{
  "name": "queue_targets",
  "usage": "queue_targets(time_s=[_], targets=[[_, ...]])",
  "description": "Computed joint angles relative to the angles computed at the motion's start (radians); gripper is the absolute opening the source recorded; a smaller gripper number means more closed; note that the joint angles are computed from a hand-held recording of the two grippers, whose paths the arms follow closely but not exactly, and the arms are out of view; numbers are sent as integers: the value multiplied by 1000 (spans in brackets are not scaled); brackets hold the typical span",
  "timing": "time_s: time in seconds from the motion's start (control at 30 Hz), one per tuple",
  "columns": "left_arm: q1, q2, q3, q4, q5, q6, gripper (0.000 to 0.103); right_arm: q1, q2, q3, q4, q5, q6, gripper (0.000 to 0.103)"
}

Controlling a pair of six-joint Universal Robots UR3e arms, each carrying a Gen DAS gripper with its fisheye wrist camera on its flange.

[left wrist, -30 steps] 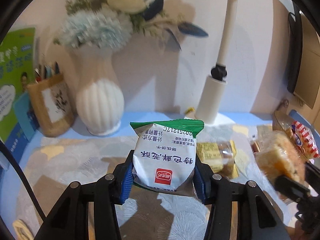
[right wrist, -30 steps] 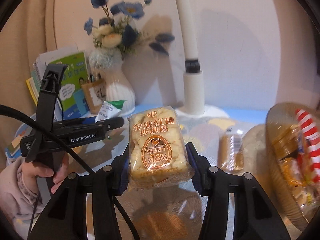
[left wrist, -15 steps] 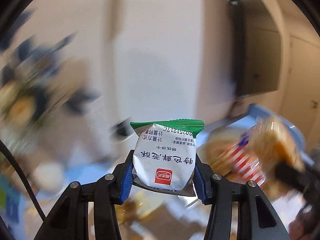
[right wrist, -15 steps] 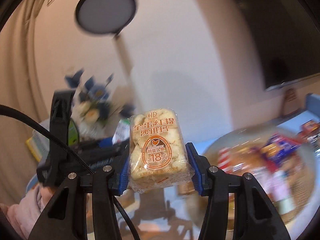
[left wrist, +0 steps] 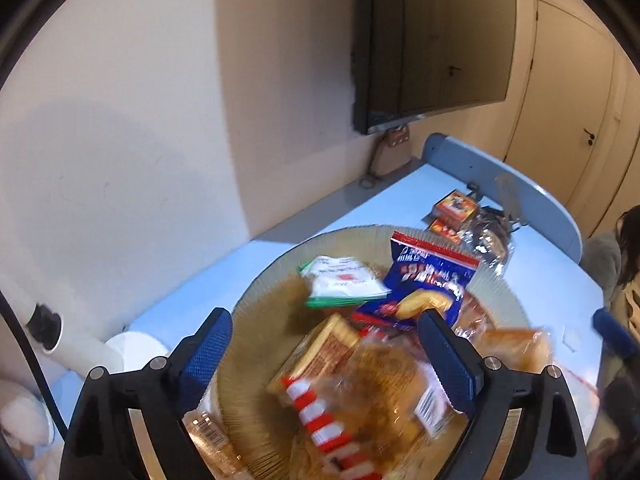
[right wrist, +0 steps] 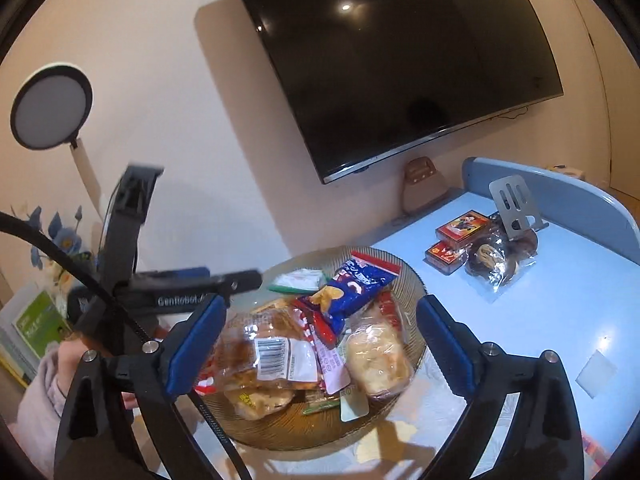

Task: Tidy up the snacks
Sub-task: 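Carry both packs over the amber glass bowl and open both tools, then move the left tool to the yellow bread pack while the right tool approaches the brown wafer bar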

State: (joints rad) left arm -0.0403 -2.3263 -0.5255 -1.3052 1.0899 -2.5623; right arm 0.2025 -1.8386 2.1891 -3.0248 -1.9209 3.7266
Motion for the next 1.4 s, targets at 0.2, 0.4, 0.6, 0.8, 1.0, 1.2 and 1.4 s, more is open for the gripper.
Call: queue_targets(time_s=[0.2, 0.4, 0.6, 0.8, 1.0, 1.2, 1.4], targets=[[84, 45, -49, 51, 15, -17, 93, 59, 109, -119, 0, -1, 40, 97], [233, 80, 10, 30, -10, -25, 96, 200, 292, -363, 21, -41, 42, 98], [399, 153, -125, 139, -13, -3, 103, 313, 540, -645, 63, -16, 25, 103], [505, 167, -328, 186, -17, 25, 103, 369, 747, -767, 101, 59, 79, 103], [496, 147, -524, 239, -16, 19, 103, 361, 855, -795, 165, 86, 123, 103], [429, 119, -695, 461, 68, -26, 103, 327, 910, -826, 188, 56, 212, 103], [451, 121, -755, 535, 35, -37, 103, 313, 1085, -1165, 460, 2, 233, 103]])
